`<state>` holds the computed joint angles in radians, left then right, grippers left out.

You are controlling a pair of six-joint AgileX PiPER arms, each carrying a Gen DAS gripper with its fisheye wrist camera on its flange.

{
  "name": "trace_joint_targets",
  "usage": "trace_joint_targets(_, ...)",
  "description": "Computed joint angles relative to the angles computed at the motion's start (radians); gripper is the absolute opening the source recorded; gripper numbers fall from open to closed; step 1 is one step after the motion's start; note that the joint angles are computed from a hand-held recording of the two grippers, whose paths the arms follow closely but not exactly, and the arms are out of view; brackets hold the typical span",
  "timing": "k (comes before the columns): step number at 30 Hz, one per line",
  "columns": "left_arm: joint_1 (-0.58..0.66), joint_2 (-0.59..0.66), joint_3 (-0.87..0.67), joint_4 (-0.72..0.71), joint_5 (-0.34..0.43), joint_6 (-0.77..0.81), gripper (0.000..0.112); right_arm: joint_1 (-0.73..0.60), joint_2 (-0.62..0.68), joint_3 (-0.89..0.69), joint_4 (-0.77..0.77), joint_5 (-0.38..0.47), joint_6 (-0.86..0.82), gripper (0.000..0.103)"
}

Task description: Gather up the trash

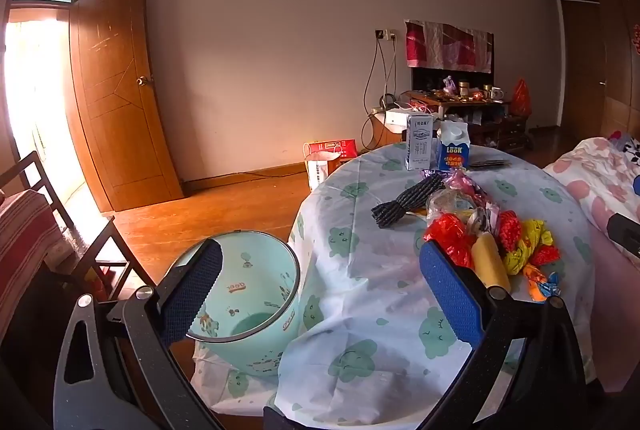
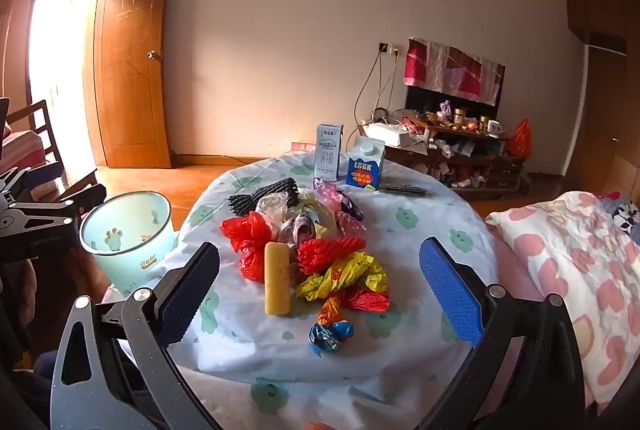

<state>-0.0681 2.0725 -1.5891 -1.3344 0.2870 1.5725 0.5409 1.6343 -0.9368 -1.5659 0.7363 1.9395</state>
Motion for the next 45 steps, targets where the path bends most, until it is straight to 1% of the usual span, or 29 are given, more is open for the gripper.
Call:
trace_joint_targets(11, 0.019, -0.016, 0.005, 0.035, 0.026, -0.023, 0.097, -0.002, 0.005, -0.006, 0.005, 0.001, -0.011, 0.098)
trace_joint_targets(12, 0.017, 0.012, -0.035, 0.076, 0.013, -0.069, 0.097, -0.002, 0.003, -0.006, 0.006, -0.001, -0.011, 0.098)
trace_joint_targets(15, 0.024, 0.015, -0.046, 0.097, 0.024, -0.087, 0.097, -0.001, 0.005, 0.009, -0.009, 0.001, 0.008, 0.098)
trace_joint_targets(20, 0.014, 0.014, -0.035, 0.073, 0.008, -0.066, 0.097, -0.003, 0.001, -0.005, 0.015, 0.0, -0.021, 0.098)
trace_joint_targets(25, 0.017, 0.021, -0.056, 0.132, 0.004, -0.131, 0.097, -0.015, 0.008, 0.015, -0.015, -0.01, 0.019, 0.098)
trace_joint_targets(27, 0.017, 0.016, -0.049, 0.115, 0.001, -0.115, 0.097, -0.015, 0.018, 0.01, -0.01, -0.01, 0.016, 0.098)
trace_joint_targets(28, 0.016, 0.015, -0.046, 0.113, -0.002, -0.112, 0.097, -0.017, 0.006, -0.01, 0.026, -0.012, -0.03, 0.098)
trace_joint_targets(29, 0.015, 0.016, -0.046, 0.113, -0.004, -0.111, 0.097, -0.019, 0.005, -0.012, 0.03, -0.015, -0.037, 0.098)
trace_joint_targets(45, 0.017, 0.018, -0.044, 0.097, -0.006, -0.094, 0.097, -0.02, 0.009, -0.006, 0.023, -0.018, -0.028, 0.098)
